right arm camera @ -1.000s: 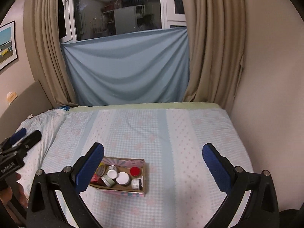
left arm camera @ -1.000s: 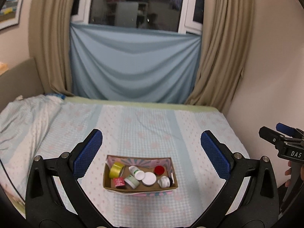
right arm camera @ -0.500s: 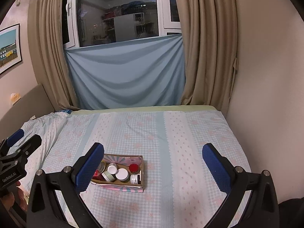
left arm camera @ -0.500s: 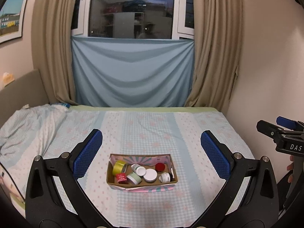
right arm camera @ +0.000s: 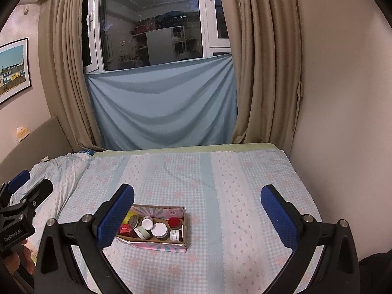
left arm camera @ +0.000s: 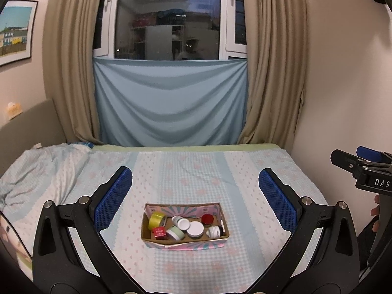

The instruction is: Organize rigid objects

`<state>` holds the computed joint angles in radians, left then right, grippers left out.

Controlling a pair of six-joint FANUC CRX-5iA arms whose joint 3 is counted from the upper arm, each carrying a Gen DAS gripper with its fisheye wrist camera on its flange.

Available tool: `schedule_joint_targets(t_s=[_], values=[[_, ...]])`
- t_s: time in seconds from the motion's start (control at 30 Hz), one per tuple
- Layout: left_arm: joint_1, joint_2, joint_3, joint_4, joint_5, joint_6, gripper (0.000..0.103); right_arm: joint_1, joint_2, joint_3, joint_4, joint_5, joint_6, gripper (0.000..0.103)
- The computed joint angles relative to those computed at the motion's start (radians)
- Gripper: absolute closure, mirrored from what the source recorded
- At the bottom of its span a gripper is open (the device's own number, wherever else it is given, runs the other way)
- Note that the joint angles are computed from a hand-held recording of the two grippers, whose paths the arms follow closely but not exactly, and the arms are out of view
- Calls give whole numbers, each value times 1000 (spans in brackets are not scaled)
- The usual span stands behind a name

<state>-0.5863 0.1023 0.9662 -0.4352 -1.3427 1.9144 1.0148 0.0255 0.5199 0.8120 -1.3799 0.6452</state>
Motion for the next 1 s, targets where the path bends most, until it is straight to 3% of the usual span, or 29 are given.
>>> schedule_joint_targets(t_s=[1.0], values=[[-20, -6, 5, -40, -11, 7, 0, 15, -9, -10, 21, -4, -6, 0]])
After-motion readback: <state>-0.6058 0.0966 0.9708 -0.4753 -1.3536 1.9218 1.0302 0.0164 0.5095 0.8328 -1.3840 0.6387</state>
